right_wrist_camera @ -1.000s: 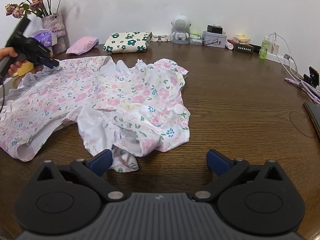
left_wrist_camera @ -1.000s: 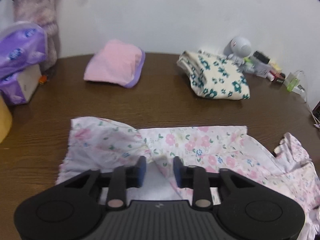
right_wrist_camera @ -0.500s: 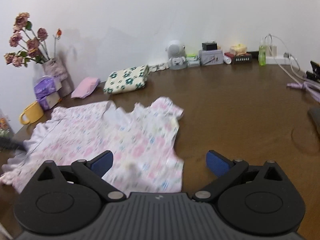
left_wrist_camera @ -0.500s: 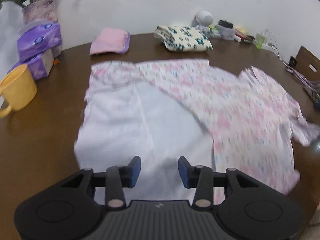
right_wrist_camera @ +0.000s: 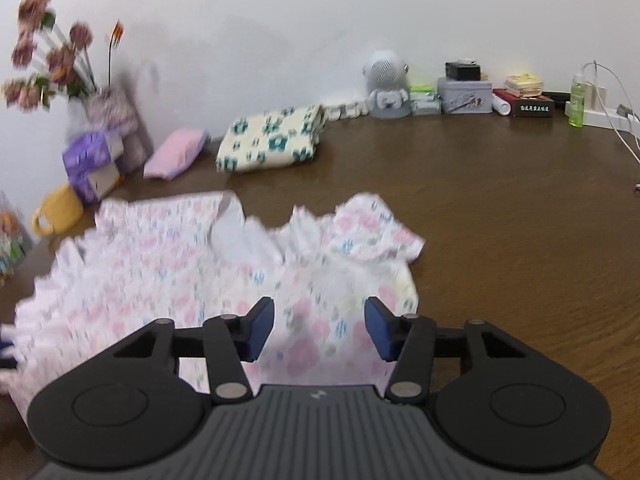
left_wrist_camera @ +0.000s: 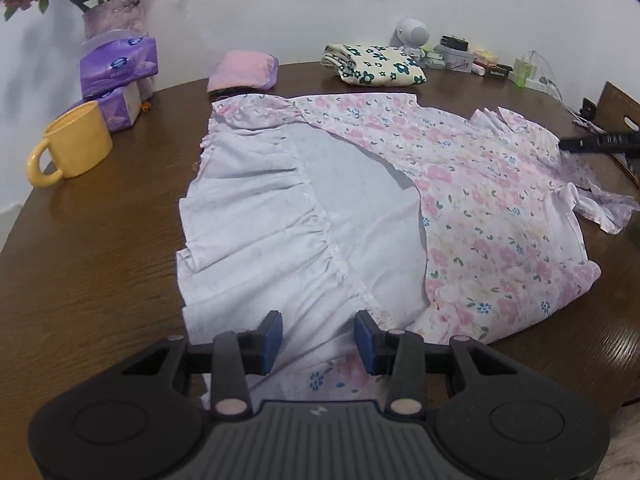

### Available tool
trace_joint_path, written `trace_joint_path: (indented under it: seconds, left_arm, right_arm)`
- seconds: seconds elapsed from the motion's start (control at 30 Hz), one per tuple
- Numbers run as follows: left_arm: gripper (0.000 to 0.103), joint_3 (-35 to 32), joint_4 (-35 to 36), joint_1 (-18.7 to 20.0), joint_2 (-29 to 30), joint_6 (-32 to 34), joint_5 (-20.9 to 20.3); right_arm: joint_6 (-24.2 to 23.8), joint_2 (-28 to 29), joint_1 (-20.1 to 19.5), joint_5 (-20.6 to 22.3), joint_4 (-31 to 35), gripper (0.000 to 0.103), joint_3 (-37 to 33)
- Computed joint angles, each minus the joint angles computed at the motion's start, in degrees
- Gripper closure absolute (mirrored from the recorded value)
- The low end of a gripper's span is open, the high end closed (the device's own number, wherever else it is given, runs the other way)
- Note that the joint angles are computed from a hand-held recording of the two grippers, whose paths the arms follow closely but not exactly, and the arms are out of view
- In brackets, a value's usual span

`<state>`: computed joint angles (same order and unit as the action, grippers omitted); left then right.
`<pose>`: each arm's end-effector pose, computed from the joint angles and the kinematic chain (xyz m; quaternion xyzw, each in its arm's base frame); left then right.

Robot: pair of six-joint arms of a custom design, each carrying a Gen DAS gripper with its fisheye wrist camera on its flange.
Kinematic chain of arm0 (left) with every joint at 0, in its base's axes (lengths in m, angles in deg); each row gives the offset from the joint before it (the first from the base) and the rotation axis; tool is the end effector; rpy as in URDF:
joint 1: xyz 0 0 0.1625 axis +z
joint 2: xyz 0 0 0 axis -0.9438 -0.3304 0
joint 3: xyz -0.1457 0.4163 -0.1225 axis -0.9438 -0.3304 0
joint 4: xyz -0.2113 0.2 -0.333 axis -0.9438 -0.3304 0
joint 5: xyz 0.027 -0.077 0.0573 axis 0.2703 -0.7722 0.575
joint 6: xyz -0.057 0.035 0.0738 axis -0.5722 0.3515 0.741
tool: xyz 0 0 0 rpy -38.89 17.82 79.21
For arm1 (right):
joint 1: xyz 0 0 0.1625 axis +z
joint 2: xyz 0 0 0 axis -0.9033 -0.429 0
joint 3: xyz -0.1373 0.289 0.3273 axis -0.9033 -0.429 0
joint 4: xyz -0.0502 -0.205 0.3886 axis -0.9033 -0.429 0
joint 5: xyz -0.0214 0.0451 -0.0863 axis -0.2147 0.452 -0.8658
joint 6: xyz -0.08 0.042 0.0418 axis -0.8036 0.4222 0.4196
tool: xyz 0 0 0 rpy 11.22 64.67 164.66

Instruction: Fold clothes

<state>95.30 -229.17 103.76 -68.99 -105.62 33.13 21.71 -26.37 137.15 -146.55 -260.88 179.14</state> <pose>-0.2524 -0.4243 0.0448 0.1239 0.8614 -0.3250 0.3701 -0.0535 -0.6176 0.3350 0.2233 -0.8853 0.3496 0.2101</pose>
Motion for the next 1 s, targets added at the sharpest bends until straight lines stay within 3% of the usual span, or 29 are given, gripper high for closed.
trace_joint_path:
  seconds: [0.17, 0.3, 0.37, 0.43, 0.53, 0.6, 0.8, 1.0]
  left_arm:
    - [0.066, 0.3, 0.2, -0.9, 0.9, -2.8, 1.4]
    - [0.059, 2.1, -5.9, -1.5, 1.4, -4.1, 2.3]
    - [0.047, 3.4, -11.5, -2.4, 2.1, -3.9, 3.1]
    - [0.028, 4.4, -16.6, -3.5, 3.3, -3.0, 4.8]
    - [0.014, 4.8, -20.0, -5.4, 5.6, -2.6, 8.3]
    - [0.010, 5.0, -22.4, -6.5, 7.1, -2.6, 9.8]
    - [0.009, 5.5, -29.4, -8.0, 10.5, -2.6, 10.5]
    - [0.009, 5.3, -24.8, -8.7, 10.4, -7.6, 9.3]
  right_arm:
    - [0.5, 1.6, 0.2, -4.3, -1.3, 0.059, -0.1]
    - [2.0, 0.2, -0.1, -1.7, -1.0, 0.057, 0.9]
    - [1.7, -1.4, -0.2, 0.3, -1.8, 0.051, 2.5]
    - [1.1, -3.1, -0.3, 2.3, -2.4, 0.032, 4.6]
    - [-1.0, -5.7, -0.2, 4.2, -3.6, 0.016, 8.5]
    - [-1.9, -7.1, -0.3, 5.1, -4.5, 0.004, 10.9]
    - [-3.2, -9.6, -1.1, 6.2, -10.8, 0.001, 18.2]
    - [-5.4, -9.4, -1.5, 6.3, -16.1, 0.000, 22.7]
